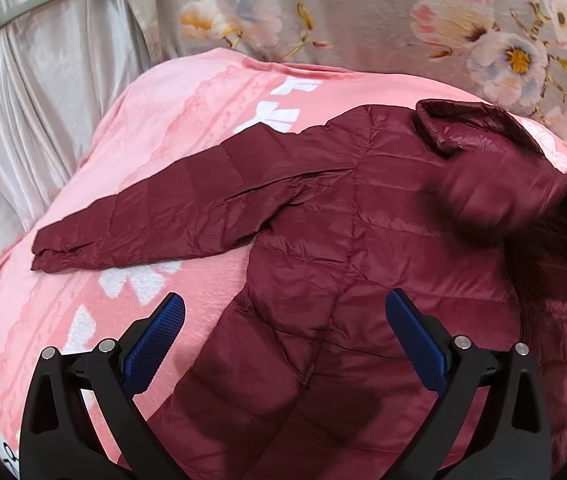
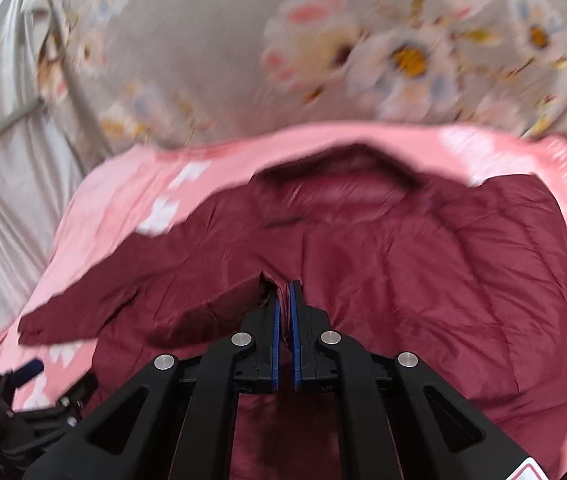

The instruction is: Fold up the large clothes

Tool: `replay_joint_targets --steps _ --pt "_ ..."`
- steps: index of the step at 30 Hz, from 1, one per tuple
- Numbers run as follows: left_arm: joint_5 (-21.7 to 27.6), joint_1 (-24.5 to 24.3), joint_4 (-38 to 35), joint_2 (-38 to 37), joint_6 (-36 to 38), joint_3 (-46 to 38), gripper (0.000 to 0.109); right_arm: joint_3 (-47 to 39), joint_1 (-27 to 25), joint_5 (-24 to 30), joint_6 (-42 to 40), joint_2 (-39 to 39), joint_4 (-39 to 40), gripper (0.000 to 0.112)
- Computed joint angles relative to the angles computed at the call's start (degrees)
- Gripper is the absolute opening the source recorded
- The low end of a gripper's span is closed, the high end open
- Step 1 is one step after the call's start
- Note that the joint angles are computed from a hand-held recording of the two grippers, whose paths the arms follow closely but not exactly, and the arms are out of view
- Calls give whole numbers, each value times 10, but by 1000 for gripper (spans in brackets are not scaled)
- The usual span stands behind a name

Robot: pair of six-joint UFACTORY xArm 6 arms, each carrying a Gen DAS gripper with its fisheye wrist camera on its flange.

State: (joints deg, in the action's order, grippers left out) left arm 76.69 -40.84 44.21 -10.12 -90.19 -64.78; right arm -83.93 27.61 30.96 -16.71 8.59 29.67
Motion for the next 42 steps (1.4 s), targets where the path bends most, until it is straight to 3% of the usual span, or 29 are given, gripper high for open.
replay_joint_targets --steps 7,9,12,13,17,20,21,22,23,25,26,27,30,31,32,35,37,39,42 --pt "-169 69 -58 -9 38 29 98 16 22 30 8 15 -27 15" --pt "-226 89 -86 0 54 33 98 30 22 31 -9 1 -22 23" --pt "-284 111 -128 23 70 27 98 73 11 7 -18 -38 -17 47" --pt "-301 119 -144 29 74 27 98 78 4 6 -27 -44 -4 59" --pt "-405 153 -270 60 134 41 98 112 -59 2 -25 -77 47 63" --pt "-392 150 -249 81 104 20 95 124 -110 -8 22 -75 38 63" --pt "-386 148 -244 89 102 11 85 121 -130 -5 40 -69 45 63" --pt "-379 147 -238 93 101 2 66 114 -154 2 59 -58 62 63" --pt "-379 148 -235 97 102 -3 54 107 -168 6 70 -49 76 64" --pt "-362 149 -223 105 103 -23 15 90 -190 12 91 -28 91 64" --pt "-358 151 -216 107 107 -28 9 75 -199 16 110 -12 82 63" --pt "-351 151 -206 109 109 -37 7 62 -204 19 120 1 77 61" --pt "-301 144 -140 119 101 -75 4 23 -207 32 154 41 53 32" --pt "-284 140 -118 121 98 -86 3 12 -207 37 158 50 53 6" --pt "-268 136 -93 124 96 -98 3 1 -206 40 152 58 61 2" --pt "-241 127 -45 121 85 -109 3 28 -182 -38 127 24 36 1" --pt "-221 121 -22 121 75 -107 3 37 -167 -80 140 13 -30 1" --pt "-201 119 -24 135 81 -107 3 17 -162 -66 174 34 -105 1" --pt "-201 122 -47 163 96 -105 4 -20 -166 -8 207 74 -145 1"
